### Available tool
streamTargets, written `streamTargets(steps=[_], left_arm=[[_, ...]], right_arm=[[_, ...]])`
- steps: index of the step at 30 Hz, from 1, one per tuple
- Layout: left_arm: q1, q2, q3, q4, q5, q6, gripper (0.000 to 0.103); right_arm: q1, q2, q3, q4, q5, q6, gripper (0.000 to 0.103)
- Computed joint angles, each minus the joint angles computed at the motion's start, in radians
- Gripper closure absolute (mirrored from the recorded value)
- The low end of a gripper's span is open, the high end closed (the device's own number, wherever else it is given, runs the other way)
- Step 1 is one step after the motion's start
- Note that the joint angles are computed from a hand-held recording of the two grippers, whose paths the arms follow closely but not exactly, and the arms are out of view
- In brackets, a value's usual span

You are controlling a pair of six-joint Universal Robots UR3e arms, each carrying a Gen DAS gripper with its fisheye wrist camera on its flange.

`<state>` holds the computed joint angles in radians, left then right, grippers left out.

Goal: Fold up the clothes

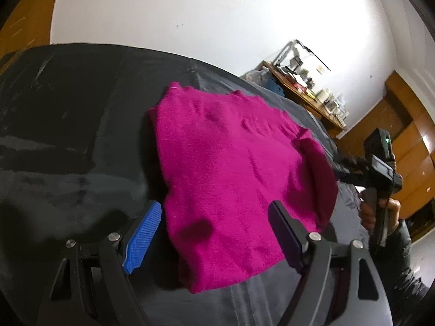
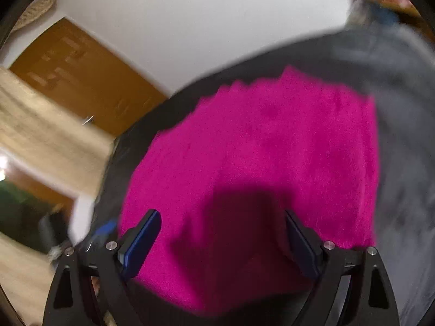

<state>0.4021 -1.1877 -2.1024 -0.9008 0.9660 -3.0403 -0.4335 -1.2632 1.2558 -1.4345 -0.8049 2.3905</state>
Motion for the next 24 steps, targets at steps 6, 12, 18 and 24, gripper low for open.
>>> streamTargets(steps=[6, 12, 18, 24], left_arm=[[-0.114, -0.091, 0.059, 0.067, 0.069, -0.085, 0.019], [-0.282, -0.201, 0.154, 0.143, 0.139, -0.164, 0.019], [-0.403, -0.299, 0.239, 0.181, 0.21, -0.237, 0.019], [-0.398, -0.302, 0.239, 0.168, 0.238, -0.251, 0.019]], right_arm=[[-0.153, -0.175, 0.135, 0.209, -0.201, -0.349, 0.012], [-0.321, -0.241, 0.207, 0.219, -0.143, -0.422, 0.012], [-0.36, -0.186, 0.24, 0.046, 0.05, -0.241, 0.012], [-0.257, -0.077, 0.262, -0.252, 0.07, -0.029, 0.012]])
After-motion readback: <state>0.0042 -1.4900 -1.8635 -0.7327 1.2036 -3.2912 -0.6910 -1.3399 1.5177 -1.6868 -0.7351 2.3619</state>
